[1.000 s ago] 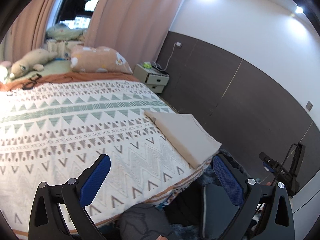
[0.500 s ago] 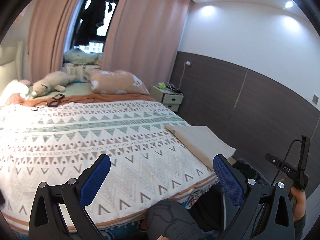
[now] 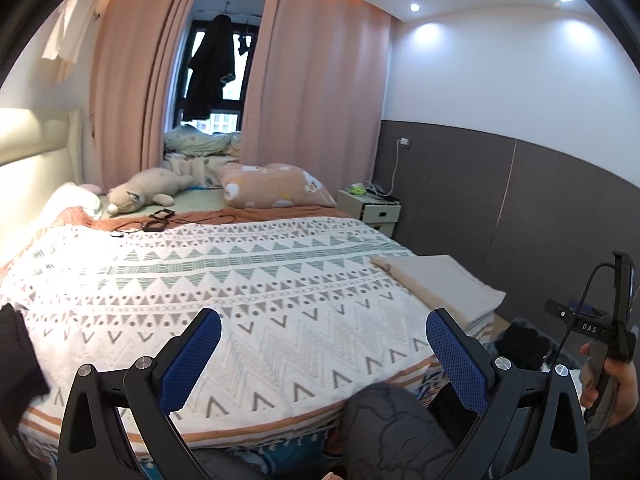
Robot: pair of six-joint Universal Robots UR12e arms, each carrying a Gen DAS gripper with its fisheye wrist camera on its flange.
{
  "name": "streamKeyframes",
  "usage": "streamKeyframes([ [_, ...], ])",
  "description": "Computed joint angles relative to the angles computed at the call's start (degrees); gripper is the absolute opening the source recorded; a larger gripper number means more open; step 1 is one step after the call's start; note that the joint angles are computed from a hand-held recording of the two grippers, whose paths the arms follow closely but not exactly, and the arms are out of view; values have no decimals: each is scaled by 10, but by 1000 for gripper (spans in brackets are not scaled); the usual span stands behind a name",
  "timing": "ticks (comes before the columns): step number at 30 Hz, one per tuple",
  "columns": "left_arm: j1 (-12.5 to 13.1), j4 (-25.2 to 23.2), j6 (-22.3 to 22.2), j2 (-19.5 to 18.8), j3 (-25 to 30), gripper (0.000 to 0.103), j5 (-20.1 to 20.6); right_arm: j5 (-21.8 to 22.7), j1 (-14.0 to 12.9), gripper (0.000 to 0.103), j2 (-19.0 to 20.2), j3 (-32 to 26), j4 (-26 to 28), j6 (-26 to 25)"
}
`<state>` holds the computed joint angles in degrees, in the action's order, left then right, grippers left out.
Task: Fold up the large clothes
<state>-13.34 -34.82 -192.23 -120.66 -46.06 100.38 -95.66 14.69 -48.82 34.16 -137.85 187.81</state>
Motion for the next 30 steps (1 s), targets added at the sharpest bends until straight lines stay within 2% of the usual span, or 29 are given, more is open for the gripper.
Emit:
streamKeyframes([
  [3,-4,24,2,16,-38,102,22,-4,3,102,-5,14,4,-12],
  [8,-5,51,3,30,-78,102,31,-8,5,102,-17,51,-15,-10],
  [15,-10,52,-1,33,-88,102,48,4,4,102,-23,68,-27,-2],
  [30,-12,49,-20,41,-100,102,55,10,7,102,-17,69,-43,14],
])
